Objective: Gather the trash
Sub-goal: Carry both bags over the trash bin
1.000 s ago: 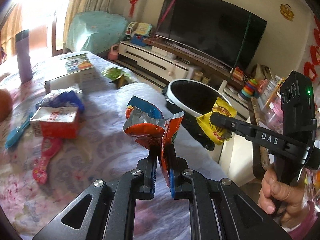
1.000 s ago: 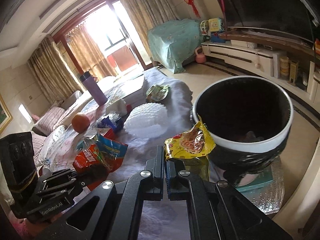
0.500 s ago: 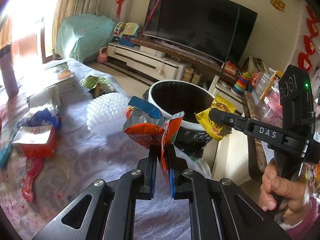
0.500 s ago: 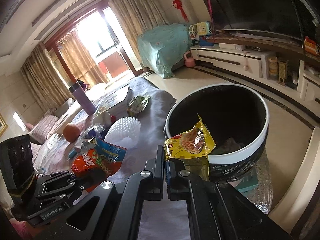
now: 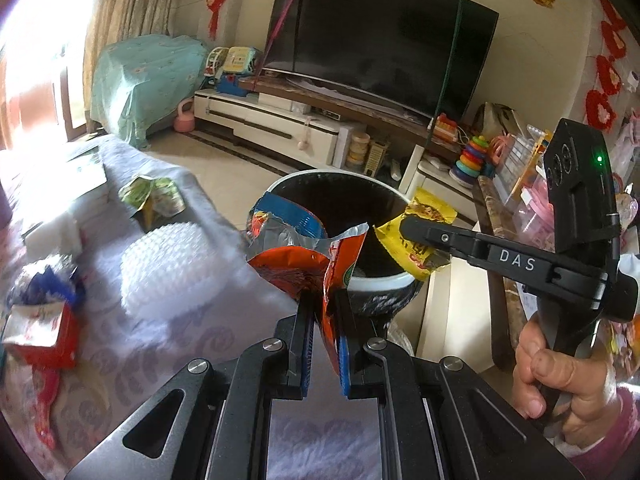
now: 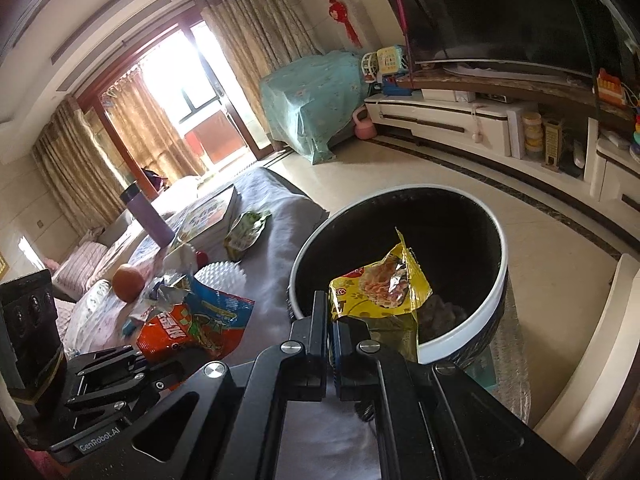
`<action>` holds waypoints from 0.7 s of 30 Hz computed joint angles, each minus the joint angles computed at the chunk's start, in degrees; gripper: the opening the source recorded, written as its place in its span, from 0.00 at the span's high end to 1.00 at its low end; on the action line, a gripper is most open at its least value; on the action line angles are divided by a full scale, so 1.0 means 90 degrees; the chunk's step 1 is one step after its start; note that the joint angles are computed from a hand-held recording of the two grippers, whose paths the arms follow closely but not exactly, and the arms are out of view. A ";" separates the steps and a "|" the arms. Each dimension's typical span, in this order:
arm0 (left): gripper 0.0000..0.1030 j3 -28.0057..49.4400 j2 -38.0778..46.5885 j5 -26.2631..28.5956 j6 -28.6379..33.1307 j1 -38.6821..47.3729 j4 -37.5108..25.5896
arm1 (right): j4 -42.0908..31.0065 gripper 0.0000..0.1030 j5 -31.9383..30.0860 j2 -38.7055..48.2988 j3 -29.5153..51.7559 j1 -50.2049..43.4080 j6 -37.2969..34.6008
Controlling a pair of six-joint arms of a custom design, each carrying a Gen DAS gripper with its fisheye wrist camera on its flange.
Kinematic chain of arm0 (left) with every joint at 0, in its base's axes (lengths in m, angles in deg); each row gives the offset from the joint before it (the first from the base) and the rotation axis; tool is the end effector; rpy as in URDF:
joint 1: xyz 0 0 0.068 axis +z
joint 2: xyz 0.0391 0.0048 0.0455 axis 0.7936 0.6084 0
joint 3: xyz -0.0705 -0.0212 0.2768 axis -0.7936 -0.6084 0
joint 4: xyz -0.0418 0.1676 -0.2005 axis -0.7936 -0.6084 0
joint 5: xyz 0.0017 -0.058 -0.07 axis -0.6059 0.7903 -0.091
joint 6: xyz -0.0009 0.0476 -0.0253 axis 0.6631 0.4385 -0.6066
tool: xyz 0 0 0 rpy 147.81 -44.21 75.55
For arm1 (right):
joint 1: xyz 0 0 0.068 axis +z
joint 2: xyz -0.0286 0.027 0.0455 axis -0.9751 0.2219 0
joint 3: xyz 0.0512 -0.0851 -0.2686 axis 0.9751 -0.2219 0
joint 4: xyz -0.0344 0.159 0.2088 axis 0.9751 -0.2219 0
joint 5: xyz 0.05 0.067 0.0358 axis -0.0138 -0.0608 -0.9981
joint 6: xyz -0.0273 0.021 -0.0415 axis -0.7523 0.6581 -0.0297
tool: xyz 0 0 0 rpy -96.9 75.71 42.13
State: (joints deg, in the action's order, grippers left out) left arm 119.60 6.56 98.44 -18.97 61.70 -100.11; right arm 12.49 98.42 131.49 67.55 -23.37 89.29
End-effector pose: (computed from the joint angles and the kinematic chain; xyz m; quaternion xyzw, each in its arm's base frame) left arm 0.3032 0.0230 0.2303 0.3668 0.8341 -0.2666 0.3141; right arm 0.1219 0.1305 0.2204 0.2364 0.8787 0.1164 0.3981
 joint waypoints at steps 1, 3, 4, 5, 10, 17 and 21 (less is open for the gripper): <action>0.92 0.0050 0.0050 -0.0016 -0.0082 -0.0075 0.0023 | 0.0024 0.99 -0.0050 -0.0050 -0.0032 -0.0086 -0.0060; 0.92 0.0124 0.0095 -0.0076 -0.0285 -0.0272 0.0125 | 0.0097 0.99 -0.0189 -0.0144 -0.0103 -0.0301 -0.0231; 0.91 0.0164 0.0119 -0.0105 -0.0362 -0.0345 0.0176 | 0.0116 0.99 -0.0247 -0.0206 -0.0153 -0.0383 -0.0300; 0.92 0.0208 0.0165 -0.0123 -0.0401 -0.0398 0.0211 | 0.0158 0.99 -0.0323 -0.0244 -0.0191 -0.0488 -0.0386; 0.91 0.0348 0.0324 -0.0309 -0.0821 -0.0806 0.0525 | 0.0288 0.99 -0.0656 -0.0496 -0.0395 -0.0978 -0.0718; 0.91 0.0476 0.0529 -0.0568 -0.1164 -0.1218 0.0803 | 0.0463 0.99 -0.1150 -0.0729 -0.0565 -0.1691 -0.1267; 0.91 0.0650 0.0717 -0.0689 -0.1289 -0.1387 0.0824 | 0.0533 0.99 -0.1401 -0.0771 -0.0628 -0.1995 -0.1471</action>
State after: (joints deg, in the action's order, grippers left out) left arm 125.45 13.01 92.24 -30.57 49.22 -92.70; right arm 17.29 85.81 124.55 61.90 -41.33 76.05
